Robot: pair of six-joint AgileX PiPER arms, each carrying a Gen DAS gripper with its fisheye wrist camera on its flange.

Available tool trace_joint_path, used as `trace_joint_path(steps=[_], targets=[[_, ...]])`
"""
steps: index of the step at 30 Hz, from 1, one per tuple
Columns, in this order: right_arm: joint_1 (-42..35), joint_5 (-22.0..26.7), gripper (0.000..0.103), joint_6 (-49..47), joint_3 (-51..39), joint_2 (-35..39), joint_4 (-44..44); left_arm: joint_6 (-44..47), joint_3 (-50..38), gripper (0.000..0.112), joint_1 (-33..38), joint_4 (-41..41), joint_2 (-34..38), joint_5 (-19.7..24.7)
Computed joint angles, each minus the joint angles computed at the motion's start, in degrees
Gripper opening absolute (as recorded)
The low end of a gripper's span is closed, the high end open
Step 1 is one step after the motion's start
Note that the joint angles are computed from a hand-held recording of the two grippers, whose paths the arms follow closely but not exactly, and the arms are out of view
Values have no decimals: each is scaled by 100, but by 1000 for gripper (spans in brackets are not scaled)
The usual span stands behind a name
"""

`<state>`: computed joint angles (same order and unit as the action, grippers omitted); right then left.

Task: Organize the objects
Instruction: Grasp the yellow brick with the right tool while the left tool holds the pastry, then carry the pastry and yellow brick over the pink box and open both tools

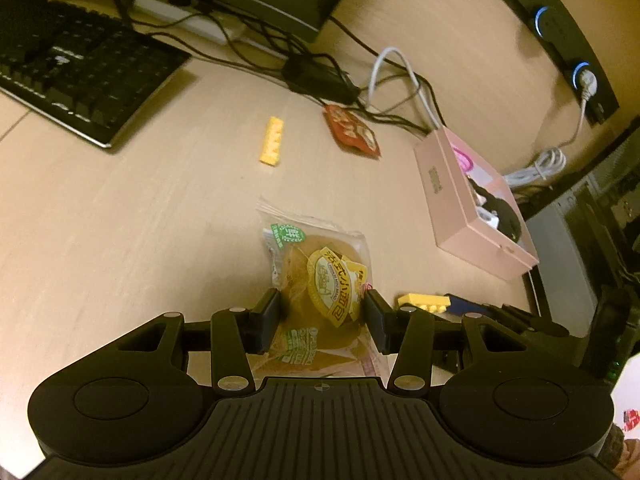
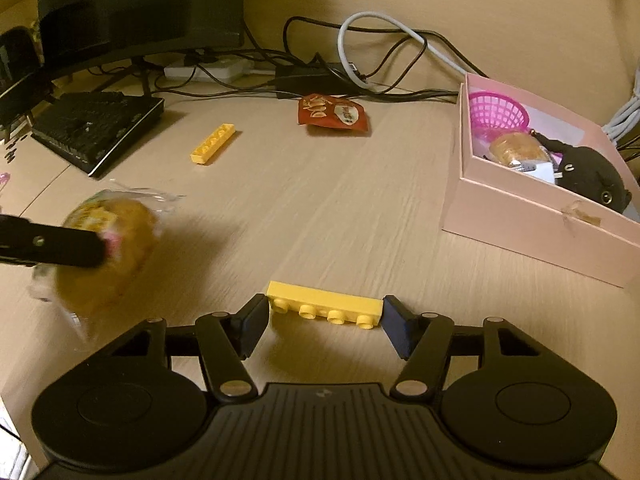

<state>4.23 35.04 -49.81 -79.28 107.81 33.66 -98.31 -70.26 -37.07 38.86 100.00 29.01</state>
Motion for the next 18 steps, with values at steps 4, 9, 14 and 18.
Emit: trace_joint_path(steps=[4, 9, 14, 18], targets=[[-79, -20, 62, 19, 114, -113, -83, 334, -164, 50, 48, -238, 138, -128], [-246, -47, 62, 189, 277, -249, -314, 617, -325, 50, 95, -420, 277, -249], [-436, -79, 62, 295, 394, -331, -446, 870, -437, 50, 136, -627, 379, -312], [-604, -67, 62, 279, 477, -428, -464, 1253, -631, 50, 180, -918, 495, -321]])
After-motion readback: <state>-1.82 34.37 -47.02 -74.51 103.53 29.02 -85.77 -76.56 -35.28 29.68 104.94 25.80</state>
